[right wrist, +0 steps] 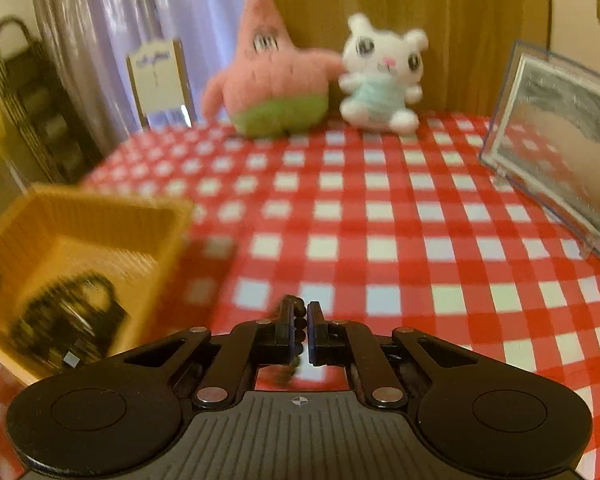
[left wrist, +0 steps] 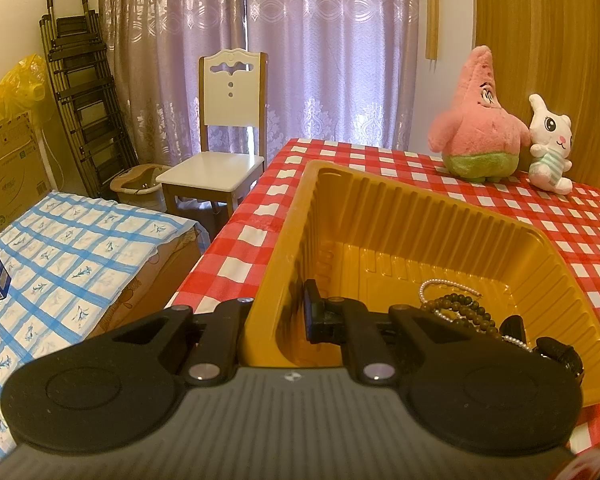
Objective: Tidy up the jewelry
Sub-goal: 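Grasp the small dark bead bracelet with the right tool, then carry the bead bracelet into the orange tray and open the right tool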
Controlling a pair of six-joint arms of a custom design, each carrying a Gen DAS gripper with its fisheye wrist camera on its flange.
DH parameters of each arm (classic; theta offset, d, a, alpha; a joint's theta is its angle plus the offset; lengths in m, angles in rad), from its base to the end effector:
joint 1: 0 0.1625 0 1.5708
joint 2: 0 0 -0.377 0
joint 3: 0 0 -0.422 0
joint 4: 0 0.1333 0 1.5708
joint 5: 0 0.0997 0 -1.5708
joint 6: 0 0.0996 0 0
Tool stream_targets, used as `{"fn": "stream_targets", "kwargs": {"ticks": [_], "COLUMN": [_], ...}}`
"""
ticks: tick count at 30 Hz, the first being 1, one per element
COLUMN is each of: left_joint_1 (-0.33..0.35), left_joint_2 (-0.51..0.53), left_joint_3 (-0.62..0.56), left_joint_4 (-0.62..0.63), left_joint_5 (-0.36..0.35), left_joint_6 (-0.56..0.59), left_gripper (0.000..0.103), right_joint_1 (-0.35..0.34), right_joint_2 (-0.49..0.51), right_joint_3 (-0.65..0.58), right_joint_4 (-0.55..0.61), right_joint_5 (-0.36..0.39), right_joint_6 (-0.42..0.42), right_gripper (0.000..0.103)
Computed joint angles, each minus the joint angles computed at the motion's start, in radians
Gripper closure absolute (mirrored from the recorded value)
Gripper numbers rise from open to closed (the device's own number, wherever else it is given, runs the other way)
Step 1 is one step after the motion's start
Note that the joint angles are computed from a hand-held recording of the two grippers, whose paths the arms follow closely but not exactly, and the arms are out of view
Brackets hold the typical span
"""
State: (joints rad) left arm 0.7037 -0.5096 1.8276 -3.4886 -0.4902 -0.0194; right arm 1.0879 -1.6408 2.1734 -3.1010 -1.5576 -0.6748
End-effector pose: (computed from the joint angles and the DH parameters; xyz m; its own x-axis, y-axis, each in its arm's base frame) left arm -0.2712 -0.5202 -0.0446 -0.6964 0.0264 -0.7172 0.6160 0.5347 -0.5785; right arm -0.1013 -0.4831 0.3541 -0.8528 0.0548 0.5193 -0.3598 0.6590 -0.6605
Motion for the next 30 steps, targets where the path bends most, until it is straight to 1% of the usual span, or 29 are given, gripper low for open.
{"fn": "stream_targets", "kwargs": {"ticks": [5,9,12,15,18,19,21,23,24,26,27,28,29,30], "left_joint_1": [0.002,0.003,0.003,0.003,0.005,0.005,0.005,0.006,0.007,0.009,0.01,0.011,0.013,0.012], "left_joint_2": [0.001,0.0,0.001,0.003,0.004,0.005,0.004,0.003,0.003,0.002,0.003,0.003,0.003,0.003], "left_joint_3": [-0.001,0.001,0.001,0.001,0.0,0.0,0.001,0.003,0.003,0.002,0.001,0.001,0.0,0.0], "left_joint_4": [-0.006,-0.005,-0.003,-0.007,-0.012,-0.014,-0.014,-0.017,-0.016,-0.017,-0.016,-0.014,-0.015,-0.017], "left_joint_5": [-0.003,-0.004,-0.005,-0.008,-0.012,-0.013,-0.015,-0.018,-0.018,-0.022,-0.023,-0.024,-0.027,-0.026], "left_joint_6": [0.005,0.002,-0.002,0.001,0.002,0.002,-0.001,-0.001,-0.001,0.002,0.003,0.001,0.002,0.004], "left_gripper": [0.092,0.092,0.092,0.092,0.092,0.092,0.092,0.092,0.092,0.092,0.092,0.092,0.092,0.092], "right_joint_1": [0.042,0.078,0.106,0.143,0.154,0.159,0.171,0.184,0.186,0.179,0.172,0.169,0.164,0.16], "right_joint_2": [-0.052,-0.044,-0.01,0.042,0.069,0.083,0.11,0.13,0.133,0.13,0.121,0.118,0.11,0.103], "right_joint_3": [0.006,-0.002,-0.016,-0.026,-0.023,-0.029,-0.041,-0.054,-0.058,-0.053,-0.044,-0.041,-0.028,-0.021], "right_joint_4": [0.063,0.138,0.202,0.215,0.228,0.227,0.22,0.226,0.23,0.219,0.215,0.21,0.194,0.182], "right_joint_5": [0.087,0.16,0.197,0.188,0.195,0.186,0.145,0.091,0.077,0.063,0.06,0.055,0.052,0.049], "right_joint_6": [0.054,0.12,0.152,0.126,0.126,0.123,0.119,0.134,0.142,0.147,0.145,0.147,0.144,0.139], "right_gripper": [0.097,0.097,0.097,0.097,0.097,0.097,0.097,0.096,0.095,0.091,0.081,0.067,0.057,0.055]}}
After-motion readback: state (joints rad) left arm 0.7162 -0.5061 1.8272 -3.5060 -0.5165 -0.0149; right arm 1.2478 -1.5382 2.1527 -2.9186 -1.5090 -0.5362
